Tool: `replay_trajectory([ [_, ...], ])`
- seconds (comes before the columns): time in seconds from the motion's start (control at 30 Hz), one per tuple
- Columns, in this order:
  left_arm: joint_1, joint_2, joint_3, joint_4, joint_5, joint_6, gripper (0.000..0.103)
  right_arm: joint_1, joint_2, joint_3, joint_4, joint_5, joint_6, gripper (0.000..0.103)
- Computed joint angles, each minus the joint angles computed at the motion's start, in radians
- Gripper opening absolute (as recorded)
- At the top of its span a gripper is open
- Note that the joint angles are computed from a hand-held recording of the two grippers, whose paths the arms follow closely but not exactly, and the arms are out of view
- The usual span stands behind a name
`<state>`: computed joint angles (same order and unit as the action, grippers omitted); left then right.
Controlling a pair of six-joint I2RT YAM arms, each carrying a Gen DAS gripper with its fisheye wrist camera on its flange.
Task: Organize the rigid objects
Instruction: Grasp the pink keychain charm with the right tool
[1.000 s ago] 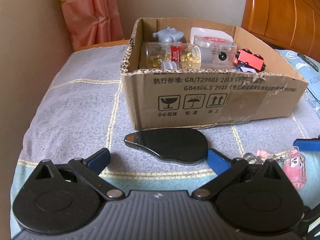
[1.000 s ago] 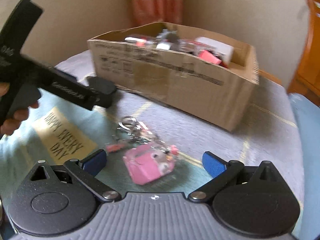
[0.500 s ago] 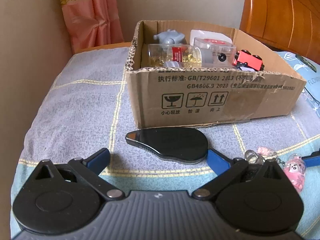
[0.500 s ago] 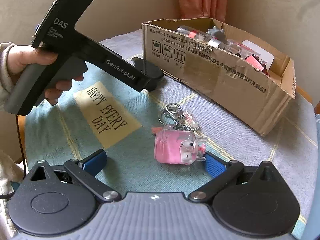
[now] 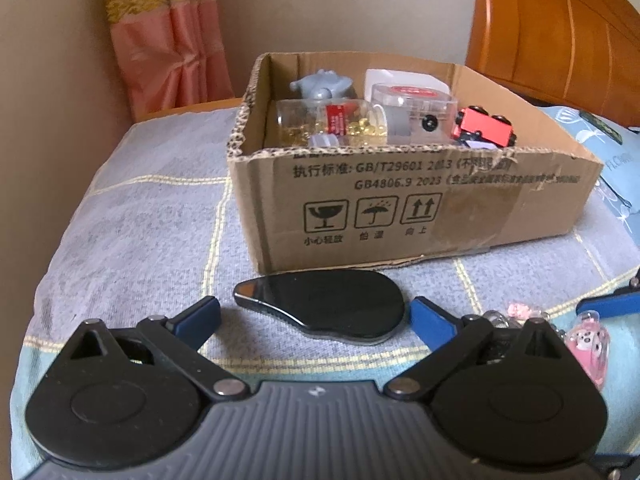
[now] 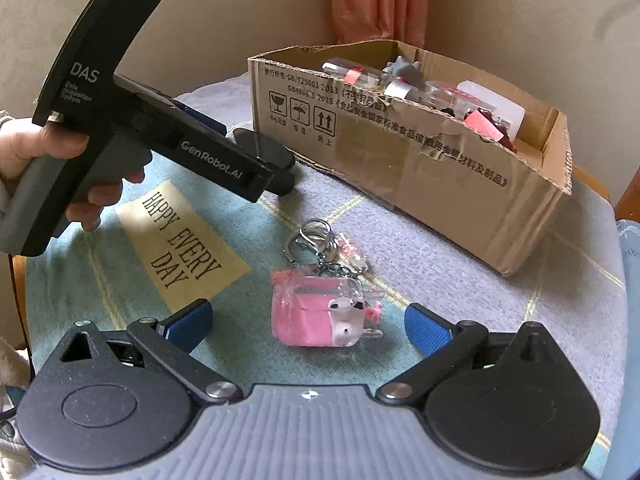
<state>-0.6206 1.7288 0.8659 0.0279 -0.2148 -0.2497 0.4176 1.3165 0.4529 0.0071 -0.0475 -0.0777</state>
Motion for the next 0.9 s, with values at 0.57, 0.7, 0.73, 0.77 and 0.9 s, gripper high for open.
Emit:
replay_trajectory([
  [0.57,-0.002,0.020,0.009,0.027,-0.001,0.006,0.099,-0.039,-0.038,-0.010,-0.003,-0.035,-0.061,0.077],
  [0.7,0.006,0.027,0.014,0.033,0.014,0.020,0.099,-0.019,-0.055,-0.014,-0.010,-0.009,-0.066,0.072],
  [0.73,0.007,0.030,0.017,0.034,0.015,0.021,0.099,-0.017,-0.057,-0.014,-0.013,-0.006,-0.065,0.068],
  [0.77,0.006,0.028,0.016,0.031,0.012,0.018,0.098,-0.012,-0.059,-0.011,-0.016,-0.001,-0.062,0.063],
  [0.9,0.011,0.022,0.011,0.041,0.013,0.019,0.090,0.005,-0.058,-0.002,-0.025,0.025,-0.058,0.058],
])
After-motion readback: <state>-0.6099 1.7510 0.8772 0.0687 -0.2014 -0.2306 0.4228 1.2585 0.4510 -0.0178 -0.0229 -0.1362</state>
